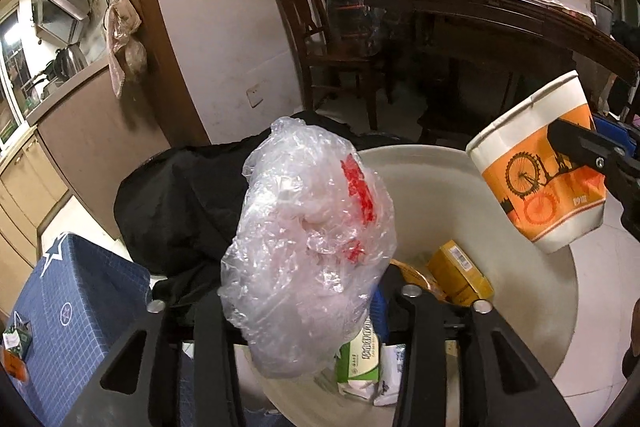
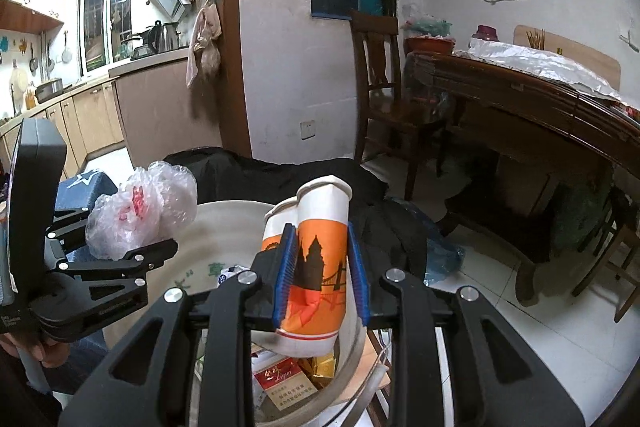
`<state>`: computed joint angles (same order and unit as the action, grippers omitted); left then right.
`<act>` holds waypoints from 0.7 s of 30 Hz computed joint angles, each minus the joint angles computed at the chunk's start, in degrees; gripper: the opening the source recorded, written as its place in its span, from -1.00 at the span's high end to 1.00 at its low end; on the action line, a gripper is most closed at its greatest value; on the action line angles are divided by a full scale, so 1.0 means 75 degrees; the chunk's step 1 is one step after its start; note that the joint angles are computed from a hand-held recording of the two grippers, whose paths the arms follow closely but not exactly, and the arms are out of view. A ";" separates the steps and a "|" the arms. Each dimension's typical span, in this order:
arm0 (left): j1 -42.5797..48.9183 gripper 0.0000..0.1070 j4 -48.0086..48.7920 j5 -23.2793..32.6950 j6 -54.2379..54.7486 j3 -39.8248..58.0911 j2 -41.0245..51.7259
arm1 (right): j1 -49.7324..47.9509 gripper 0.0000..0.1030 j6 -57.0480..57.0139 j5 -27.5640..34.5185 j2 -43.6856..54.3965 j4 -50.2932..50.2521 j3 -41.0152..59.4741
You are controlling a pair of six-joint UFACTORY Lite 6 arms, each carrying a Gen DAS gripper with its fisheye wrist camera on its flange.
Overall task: Collect trash
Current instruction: 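Open both tools to drop the bag and cups into the bucket, then return both tools from the bucket to the table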
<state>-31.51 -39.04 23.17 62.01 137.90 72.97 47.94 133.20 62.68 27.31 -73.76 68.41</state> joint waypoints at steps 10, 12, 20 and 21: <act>0.0131 -0.35 -0.0820 -0.0172 0.0696 -0.0340 -0.0192 | -0.0172 0.20 0.0152 -0.0265 -0.0054 -0.0071 -0.0163; 0.0142 -0.35 -0.0868 -0.0177 0.0744 -0.0394 -0.0226 | -0.0175 0.20 0.0153 -0.0230 -0.0074 -0.0053 -0.0178; 0.0342 -0.35 -0.1631 -0.0158 0.1518 -0.0911 -0.0584 | -0.0112 0.20 -0.0042 -0.0133 0.0047 0.0153 0.0084; 0.0425 -0.35 -0.1960 -0.0177 0.1856 -0.1154 -0.0752 | -0.0095 0.20 -0.0134 -0.0128 0.0115 0.0158 0.0226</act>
